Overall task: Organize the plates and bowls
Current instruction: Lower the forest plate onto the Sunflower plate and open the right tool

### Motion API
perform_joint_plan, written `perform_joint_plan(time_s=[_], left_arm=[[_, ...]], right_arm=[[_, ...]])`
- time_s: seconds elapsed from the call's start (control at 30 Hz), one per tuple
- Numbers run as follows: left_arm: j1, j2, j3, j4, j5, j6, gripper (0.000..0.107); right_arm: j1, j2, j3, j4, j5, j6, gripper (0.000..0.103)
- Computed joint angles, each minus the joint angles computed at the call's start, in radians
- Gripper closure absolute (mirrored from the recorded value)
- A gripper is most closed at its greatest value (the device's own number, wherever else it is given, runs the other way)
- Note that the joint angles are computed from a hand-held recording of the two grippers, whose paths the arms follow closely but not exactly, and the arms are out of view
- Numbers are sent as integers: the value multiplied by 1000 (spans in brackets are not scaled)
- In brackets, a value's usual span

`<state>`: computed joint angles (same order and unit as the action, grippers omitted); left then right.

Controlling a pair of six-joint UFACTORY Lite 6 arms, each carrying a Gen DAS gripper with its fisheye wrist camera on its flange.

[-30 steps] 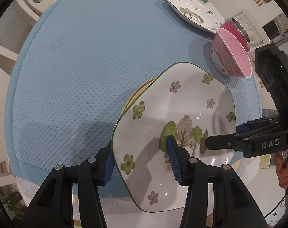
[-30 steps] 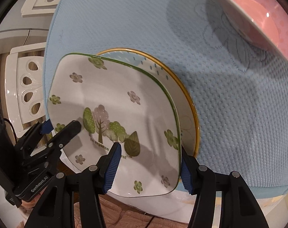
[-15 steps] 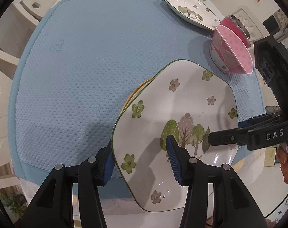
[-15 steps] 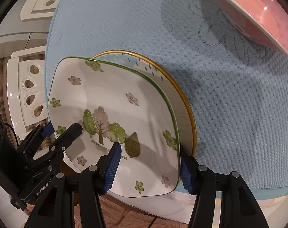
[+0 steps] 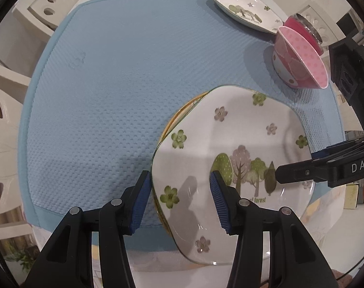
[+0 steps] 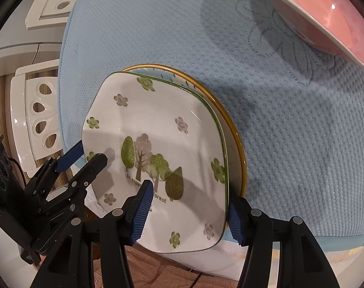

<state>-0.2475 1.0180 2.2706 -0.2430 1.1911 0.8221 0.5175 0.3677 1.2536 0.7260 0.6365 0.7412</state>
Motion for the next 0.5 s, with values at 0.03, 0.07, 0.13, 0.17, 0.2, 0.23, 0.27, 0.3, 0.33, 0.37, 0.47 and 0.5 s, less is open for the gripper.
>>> perform_joint_plan(time_s=[0.03, 0.07, 0.13, 0.17, 0.2, 0.23, 0.27, 0.3, 0.33, 0.37, 0.47, 0.5], left_arm=[[0, -3, -4, -4, -5, 2, 60], [0, -2, -4, -5, -6, 2, 60], [3, -1, -1, -8, -4, 4, 60], [4, -1, 0, -10, -3, 6, 60], [2, 0, 0, -7, -5, 4, 60], [-1, -1, -3, -2, -8, 5, 60], [-2, -3, -7, 1, -13, 4, 60], [-4, -3, -8, 3, -14, 2, 60], [-6, -3, -8, 4, -15, -2, 60], [-7, 1, -1, 6, -11, -8, 60], [-9, 30, 48, 6, 16, -29, 60], [-9, 51, 83, 7, 36, -43, 59]], right_arm=[[2, 2, 4, -4, 1, 5, 47], [2, -5, -3, -6, -1, 9, 47], [10, -10, 1, -31, 3, 45, 47], [12, -13, 7, -53, 9, 66, 47], [12, -19, 10, -76, 17, 86, 47], [11, -28, 9, -92, 21, 101, 47], [9, -38, 3, -96, 21, 104, 47], [7, -41, 3, -100, 24, 107, 47], [6, -47, 2, -108, 28, 112, 47], [5, -50, 1, -112, 29, 114, 47], [3, -49, 4, -115, 39, 116, 47], [3, -52, 2, -115, 41, 116, 47]])
